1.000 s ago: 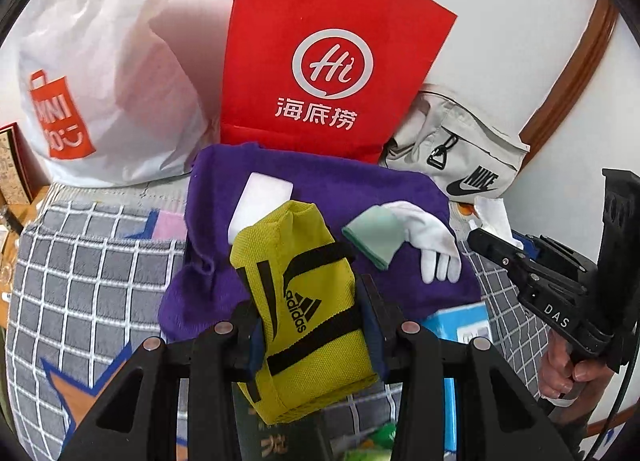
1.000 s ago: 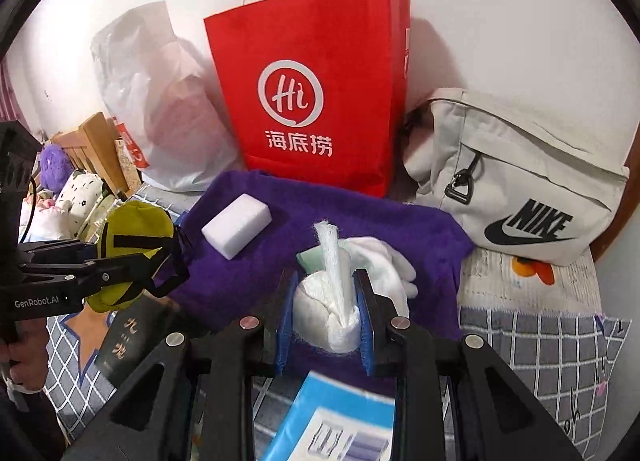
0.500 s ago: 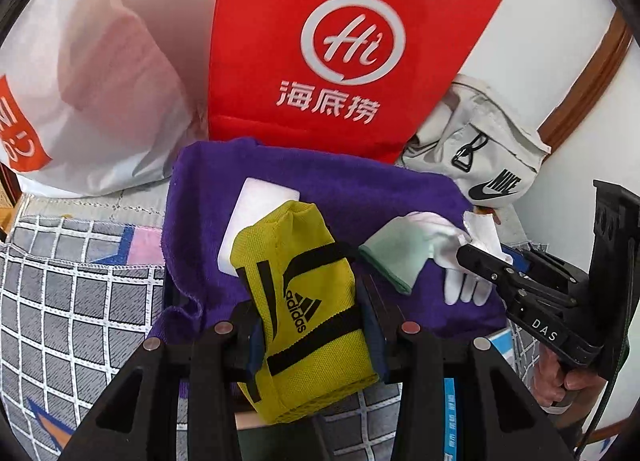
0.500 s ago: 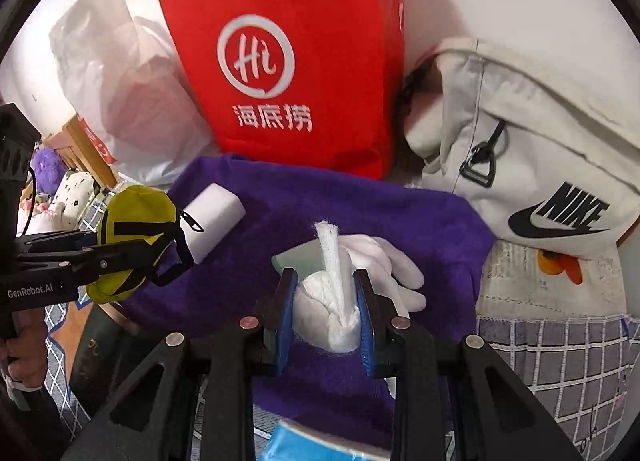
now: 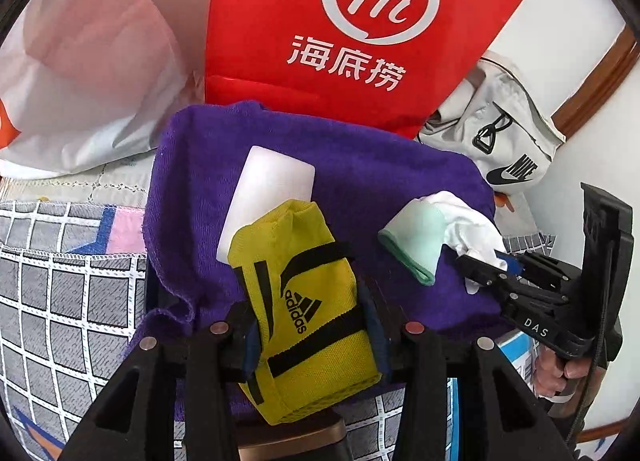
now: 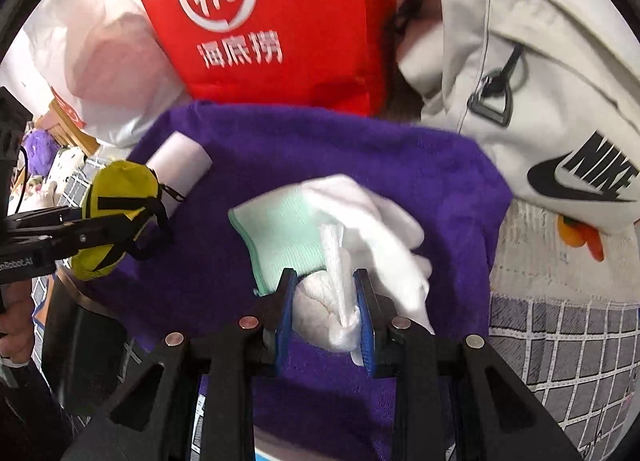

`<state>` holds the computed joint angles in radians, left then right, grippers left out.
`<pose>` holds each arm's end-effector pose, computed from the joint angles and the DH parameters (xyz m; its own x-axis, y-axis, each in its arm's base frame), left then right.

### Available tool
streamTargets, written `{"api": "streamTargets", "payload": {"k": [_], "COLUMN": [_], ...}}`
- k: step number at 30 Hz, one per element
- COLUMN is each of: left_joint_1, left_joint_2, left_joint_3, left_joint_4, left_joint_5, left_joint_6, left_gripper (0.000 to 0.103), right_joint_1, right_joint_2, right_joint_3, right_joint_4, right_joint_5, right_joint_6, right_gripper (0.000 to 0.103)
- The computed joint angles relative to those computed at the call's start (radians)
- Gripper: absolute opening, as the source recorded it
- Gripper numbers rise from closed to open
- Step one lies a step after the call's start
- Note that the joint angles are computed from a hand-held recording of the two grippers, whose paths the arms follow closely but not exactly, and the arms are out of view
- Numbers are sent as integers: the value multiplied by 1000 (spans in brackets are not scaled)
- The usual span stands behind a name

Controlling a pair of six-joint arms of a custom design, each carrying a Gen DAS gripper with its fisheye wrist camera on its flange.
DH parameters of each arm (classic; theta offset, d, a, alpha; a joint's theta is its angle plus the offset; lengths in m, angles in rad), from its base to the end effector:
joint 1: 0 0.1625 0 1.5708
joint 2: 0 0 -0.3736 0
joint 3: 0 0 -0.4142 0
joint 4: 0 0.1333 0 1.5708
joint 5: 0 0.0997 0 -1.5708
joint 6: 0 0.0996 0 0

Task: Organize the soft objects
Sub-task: 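Release the tissue onto the towel with the right tool while the left tool lowers the pouch there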

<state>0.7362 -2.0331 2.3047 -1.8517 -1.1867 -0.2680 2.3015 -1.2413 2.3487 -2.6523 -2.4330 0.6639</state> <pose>-0.1321 -0.3500 0.2944 -0.7990 0.4825 -0.3589 0.5490 0.8288 -0.1082 0.3126 -0.2624 0.0781 -0.7825 0.1051 0.6138 -0.2349 0.8630 -0.4473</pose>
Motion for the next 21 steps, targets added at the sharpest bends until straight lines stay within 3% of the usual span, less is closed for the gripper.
{"api": "streamTargets", "payload": {"k": [8,13,17,21], "left_joint_1": [13,17,-4,-37], "left_joint_2": [17,16,-12,-35], "left_joint_3": [0,-3,8,3], "left_joint_4": [1,-23,-55,-25], "left_joint_5": [0,-4,28,67], "left_joint_6": [3,9,2,-14], "left_gripper": [52,59,70,71], "right_joint_1": [-19,-7,26,62], "right_joint_2": [-3,-4,-3,0], "right_joint_3": [9,20,14,2], "right_joint_4": [-36,-108,-129,-121], "right_joint_5": [24,22,-4,-33], "right_joint_6": [-18,-61,-66,-55], "right_gripper": [32,61,69,71]}}
